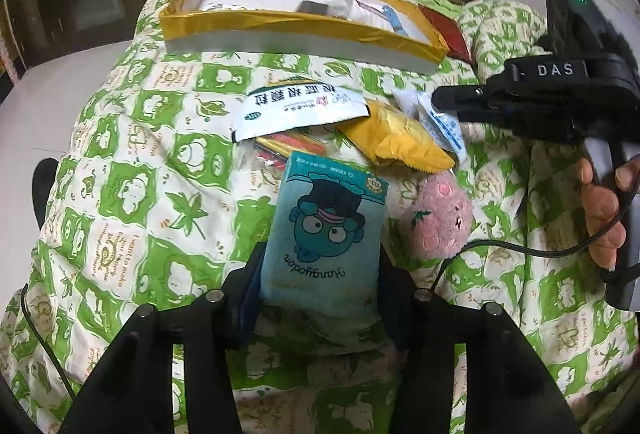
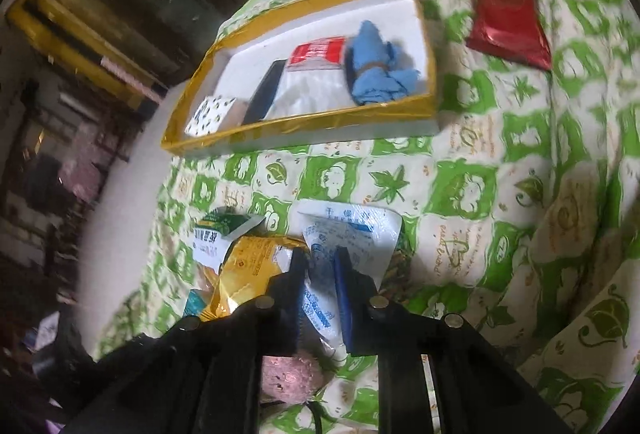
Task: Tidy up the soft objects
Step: 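Close left gripper on the teal cartoon pack while right gripper grasps the white packet, then lift both held packs and carry them over the yellow-rimmed tray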
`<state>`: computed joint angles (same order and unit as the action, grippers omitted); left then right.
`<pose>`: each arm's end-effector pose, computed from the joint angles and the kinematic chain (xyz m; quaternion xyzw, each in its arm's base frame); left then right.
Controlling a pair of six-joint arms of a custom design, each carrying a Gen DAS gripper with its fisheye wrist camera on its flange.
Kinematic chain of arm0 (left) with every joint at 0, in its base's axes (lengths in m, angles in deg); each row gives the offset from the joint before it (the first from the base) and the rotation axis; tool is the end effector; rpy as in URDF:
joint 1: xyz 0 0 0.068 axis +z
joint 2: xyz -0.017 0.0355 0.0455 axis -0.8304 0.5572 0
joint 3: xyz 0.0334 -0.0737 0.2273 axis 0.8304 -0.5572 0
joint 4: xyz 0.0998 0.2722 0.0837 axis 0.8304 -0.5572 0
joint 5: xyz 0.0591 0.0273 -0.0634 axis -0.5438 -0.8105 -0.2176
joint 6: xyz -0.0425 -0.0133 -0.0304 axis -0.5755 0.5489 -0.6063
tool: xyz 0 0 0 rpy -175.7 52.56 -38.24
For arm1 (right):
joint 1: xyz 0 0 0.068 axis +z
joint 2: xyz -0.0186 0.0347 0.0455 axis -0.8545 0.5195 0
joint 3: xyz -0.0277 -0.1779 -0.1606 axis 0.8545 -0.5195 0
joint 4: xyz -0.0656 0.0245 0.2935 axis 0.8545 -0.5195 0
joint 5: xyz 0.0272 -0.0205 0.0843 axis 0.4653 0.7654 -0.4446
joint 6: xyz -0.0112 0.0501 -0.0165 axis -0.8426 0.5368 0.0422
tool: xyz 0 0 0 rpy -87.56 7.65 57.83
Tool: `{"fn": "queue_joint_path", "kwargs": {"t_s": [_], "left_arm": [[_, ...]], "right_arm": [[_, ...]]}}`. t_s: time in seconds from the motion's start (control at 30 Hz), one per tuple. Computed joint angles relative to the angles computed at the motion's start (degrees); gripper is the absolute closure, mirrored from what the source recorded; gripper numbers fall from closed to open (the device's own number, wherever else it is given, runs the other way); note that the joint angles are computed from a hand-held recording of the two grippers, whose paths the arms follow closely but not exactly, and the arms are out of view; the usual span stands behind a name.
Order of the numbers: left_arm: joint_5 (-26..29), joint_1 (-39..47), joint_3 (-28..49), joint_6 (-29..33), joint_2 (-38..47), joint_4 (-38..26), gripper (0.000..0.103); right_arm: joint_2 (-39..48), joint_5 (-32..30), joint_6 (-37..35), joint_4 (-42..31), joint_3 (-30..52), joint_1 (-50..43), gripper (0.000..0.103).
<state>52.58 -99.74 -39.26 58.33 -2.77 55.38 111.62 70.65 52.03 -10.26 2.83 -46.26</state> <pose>0.2167 -0.2072 0.1448 0.2067 0.9401 -0.1481 0.2273 0.2668 0.0694 0.1562 0.1285 0.9370 0.2415 0.2171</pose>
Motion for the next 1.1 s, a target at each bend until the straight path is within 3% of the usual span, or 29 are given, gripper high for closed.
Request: {"fn": "queue_joint_path", "kwargs": {"t_s": [0.1, 0.4, 0.43, 0.6, 0.77, 1.1], "left_arm": [[-0.2, 0.25, -0.12, 0.4, -0.4, -0.08, 0.055], [0.13, 0.38, 1.52, 1.11, 2.75, -0.11, 0.054], [-0.07, 0.24, 1.51, 1.1, 2.85, 0.02, 0.054], [0.1, 0.28, 0.99, 1.24, 2.27, 0.56, 0.059], [-0.76, -0.24, -0.2, 1.04, 0.03, 0.6, 0.063], [-1.94, -0.05, -2.76, -2.82, -7.8, -2.88, 0.065]], "right_arm": [[0.02, -2.06, 2.1, 0.64, -0.65, -1.62, 0.069], [9.35, 4.84, 0.67, -1.01, 6.39, 3.38, 0.05], [10.21, 6.27, 0.46, -1.16, 7.12, 4.2, 0.05], [12.35, 10.46, -1.97, -2.3, 9.2, 6.45, 0.074], [9.82, 12.52, -3.26, -1.27, 7.48, 7.18, 0.081], [-3.18, 11.21, -5.6, -1.88, 2.24, 7.26, 0.081]]}}
